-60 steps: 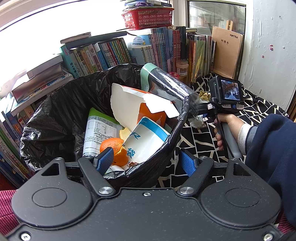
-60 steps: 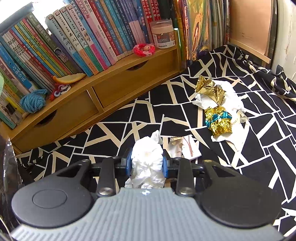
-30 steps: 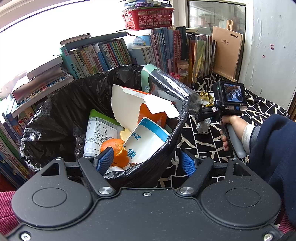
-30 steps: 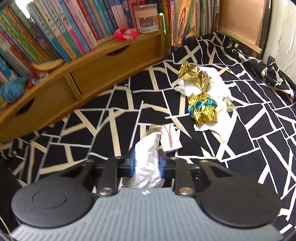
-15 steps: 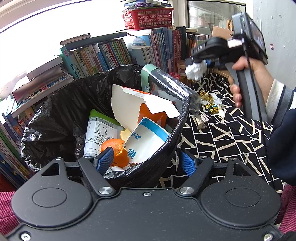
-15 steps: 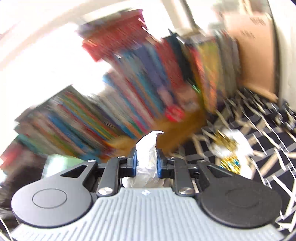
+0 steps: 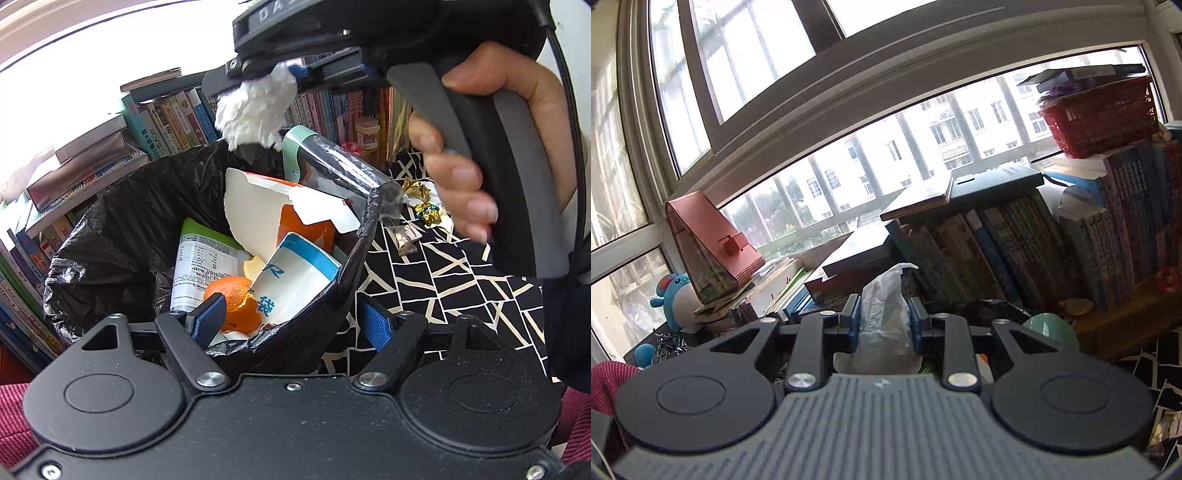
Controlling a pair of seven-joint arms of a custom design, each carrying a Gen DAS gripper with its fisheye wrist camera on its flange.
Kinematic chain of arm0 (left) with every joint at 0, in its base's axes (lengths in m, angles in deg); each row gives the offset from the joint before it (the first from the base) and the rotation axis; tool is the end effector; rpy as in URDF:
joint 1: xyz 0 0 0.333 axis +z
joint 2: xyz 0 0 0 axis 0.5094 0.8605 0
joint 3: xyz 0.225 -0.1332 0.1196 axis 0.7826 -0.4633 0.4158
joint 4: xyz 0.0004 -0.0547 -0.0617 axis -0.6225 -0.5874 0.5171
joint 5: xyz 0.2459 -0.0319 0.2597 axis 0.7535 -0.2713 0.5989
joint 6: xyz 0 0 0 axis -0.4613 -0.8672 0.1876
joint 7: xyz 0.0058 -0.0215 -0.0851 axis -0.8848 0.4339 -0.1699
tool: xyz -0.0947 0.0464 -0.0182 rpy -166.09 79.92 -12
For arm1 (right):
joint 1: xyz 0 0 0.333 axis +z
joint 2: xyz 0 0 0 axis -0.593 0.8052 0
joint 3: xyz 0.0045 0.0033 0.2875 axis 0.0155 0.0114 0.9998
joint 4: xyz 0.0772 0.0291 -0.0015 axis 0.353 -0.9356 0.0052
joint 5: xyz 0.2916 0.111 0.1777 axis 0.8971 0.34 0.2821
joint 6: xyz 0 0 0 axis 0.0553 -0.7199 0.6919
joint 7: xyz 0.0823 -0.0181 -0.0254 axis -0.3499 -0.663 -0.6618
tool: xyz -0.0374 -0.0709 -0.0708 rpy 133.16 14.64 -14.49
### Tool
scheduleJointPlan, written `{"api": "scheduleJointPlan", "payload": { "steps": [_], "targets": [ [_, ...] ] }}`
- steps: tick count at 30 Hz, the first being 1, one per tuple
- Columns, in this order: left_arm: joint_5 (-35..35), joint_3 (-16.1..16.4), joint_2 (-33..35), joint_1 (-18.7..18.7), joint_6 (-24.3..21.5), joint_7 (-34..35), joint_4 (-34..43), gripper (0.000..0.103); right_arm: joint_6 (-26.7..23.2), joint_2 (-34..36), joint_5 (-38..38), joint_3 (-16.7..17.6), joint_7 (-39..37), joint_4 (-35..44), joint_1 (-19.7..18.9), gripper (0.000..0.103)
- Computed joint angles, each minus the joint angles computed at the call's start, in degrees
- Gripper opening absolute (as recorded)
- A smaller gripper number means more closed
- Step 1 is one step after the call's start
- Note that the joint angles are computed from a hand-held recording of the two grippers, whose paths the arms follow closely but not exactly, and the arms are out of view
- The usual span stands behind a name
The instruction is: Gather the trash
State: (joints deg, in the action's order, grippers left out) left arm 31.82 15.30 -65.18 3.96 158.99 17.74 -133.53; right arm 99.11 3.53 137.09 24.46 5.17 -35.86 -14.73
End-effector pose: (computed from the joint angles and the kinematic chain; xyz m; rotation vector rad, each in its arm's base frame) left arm 0.3921 -0.3789 0.4510 -1.7347 1.6194 -0.6108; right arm 0.5096 0.2906 0.4983 -1.7300 0.6986 0.0501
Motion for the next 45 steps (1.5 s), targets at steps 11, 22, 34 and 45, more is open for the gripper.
{"api": "scheduleJointPlan", "payload": {
  "steps": [11, 22, 34, 45],
  "targets": [
    [0.16, 0.06, 0.11, 0.01, 0.02, 0.06, 0.03, 0.076, 1.36, 0.92, -0.62, -0.04, 1.4, -0.52, -0.5, 0.084],
    [0.24, 0.05, 0.31, -0.09, -0.37, 0.22, 0.27, 0.076, 26.5, 9.23, 1.89, -0.26, 4.75, 8.47, -0.89, 0.086],
    [0.48, 0.1, 1.12, -0.77, -1.67, 0.5, 1.16, 0.077, 31.73, 27.51, -47.77, -22.64, 59.38, 10.72, 12.97, 0.054],
    [0.49, 0.21, 1.16, -0.81, -1.73, 0.48, 1.12, 0.077, 25.67, 32.03, -61.55, -23.3, 67.72, 12.84, 12.95, 0.049]
  ]
}}
